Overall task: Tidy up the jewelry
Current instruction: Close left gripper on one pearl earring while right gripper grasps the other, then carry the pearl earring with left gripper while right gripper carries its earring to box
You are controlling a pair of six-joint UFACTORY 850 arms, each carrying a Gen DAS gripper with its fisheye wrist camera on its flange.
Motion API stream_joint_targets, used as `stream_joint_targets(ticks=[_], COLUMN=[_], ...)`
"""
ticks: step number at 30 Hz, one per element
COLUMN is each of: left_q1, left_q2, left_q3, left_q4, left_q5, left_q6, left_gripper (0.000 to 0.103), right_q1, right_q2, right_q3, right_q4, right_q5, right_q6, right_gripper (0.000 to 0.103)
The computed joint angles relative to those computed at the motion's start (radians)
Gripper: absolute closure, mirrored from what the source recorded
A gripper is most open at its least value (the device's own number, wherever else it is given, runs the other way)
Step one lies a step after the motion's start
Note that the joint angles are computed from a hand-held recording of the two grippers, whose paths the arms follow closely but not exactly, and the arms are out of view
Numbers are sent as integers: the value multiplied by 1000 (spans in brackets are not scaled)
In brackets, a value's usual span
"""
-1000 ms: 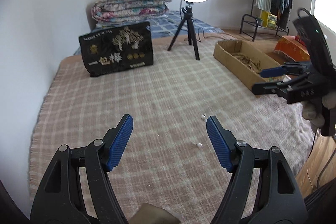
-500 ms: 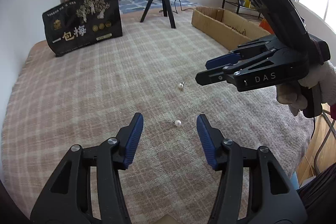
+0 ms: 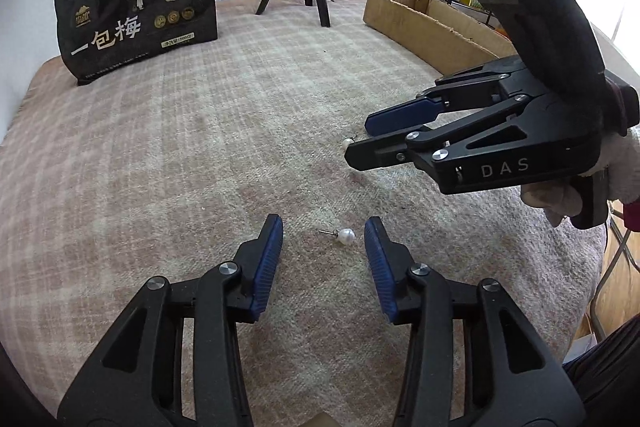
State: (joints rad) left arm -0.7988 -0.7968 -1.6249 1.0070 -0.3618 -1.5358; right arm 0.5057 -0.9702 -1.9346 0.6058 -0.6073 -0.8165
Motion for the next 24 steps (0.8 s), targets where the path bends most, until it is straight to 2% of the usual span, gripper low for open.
stream_joint_targets(ticks=[2, 8, 15, 24], left_q1=[5, 11, 12, 6], left_q2=[-1, -7, -14, -17], left_q3=[3, -1, -13, -17], left_q4=[-8, -19, -44, -45], left_q5=[15, 39, 34, 18], left_q6=[7, 33, 61, 77], left_gripper=[69, 69, 82, 87], right_q1=[3, 12, 15, 25], right_q2=[0, -1, 3, 11], right_q3=[1, 1, 10, 27], right_q4=[-6, -45, -43, -62], right_q5=[12, 30, 41, 67], right_q6=[0, 6, 5, 2], right_gripper=[66, 69, 74, 81])
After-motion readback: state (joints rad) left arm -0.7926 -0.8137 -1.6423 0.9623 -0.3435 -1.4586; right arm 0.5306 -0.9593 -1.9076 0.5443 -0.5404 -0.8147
